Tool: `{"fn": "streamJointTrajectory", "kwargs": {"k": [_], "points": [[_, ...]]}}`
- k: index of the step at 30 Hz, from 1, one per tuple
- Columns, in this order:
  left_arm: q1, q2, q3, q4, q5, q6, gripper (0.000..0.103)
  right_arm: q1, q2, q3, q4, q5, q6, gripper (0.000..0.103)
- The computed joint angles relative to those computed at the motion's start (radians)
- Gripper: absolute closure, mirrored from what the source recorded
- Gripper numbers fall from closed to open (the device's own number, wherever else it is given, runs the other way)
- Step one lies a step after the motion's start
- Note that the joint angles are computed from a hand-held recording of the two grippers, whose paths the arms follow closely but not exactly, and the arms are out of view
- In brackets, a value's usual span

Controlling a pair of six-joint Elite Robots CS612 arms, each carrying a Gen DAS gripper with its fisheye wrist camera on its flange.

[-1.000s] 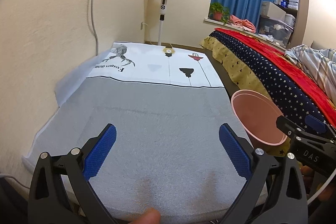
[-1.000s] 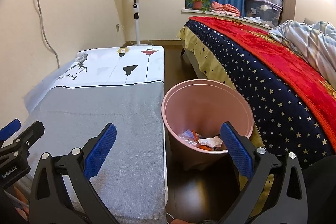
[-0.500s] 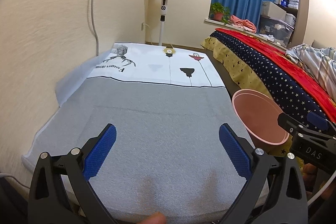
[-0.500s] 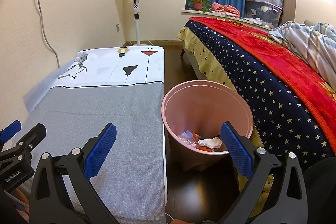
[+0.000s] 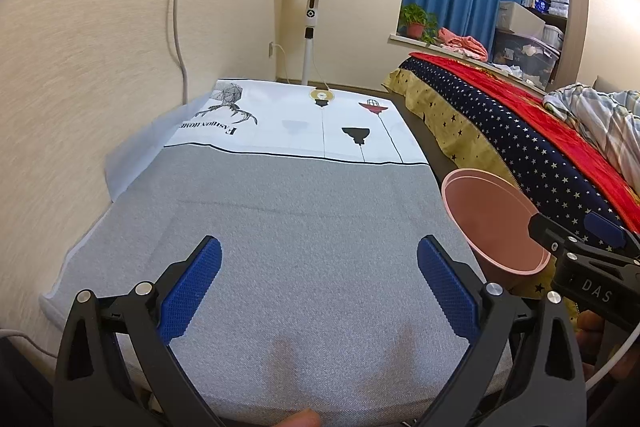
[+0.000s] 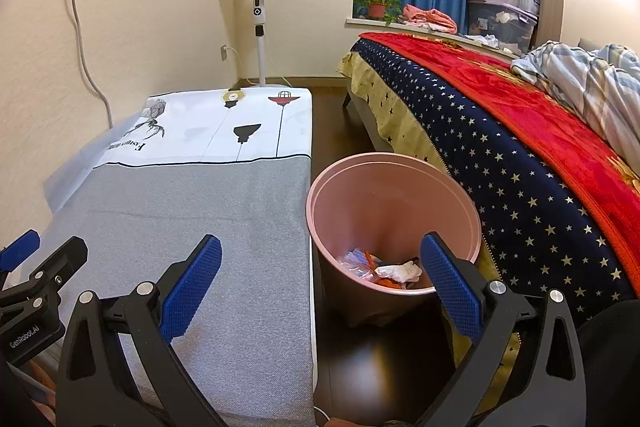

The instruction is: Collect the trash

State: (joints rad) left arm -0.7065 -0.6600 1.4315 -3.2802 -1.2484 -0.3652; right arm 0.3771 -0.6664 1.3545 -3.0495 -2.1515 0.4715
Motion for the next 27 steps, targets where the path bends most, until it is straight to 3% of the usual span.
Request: {"fn": "streamJointTrajectory", "kwargs": {"k": [27], "points": [[-0.002, 0.000, 0.002, 0.002, 0.003, 0.022, 0.008, -0.001, -0.001, 0.002, 0.006, 0.000, 0.003, 0.005]]}}
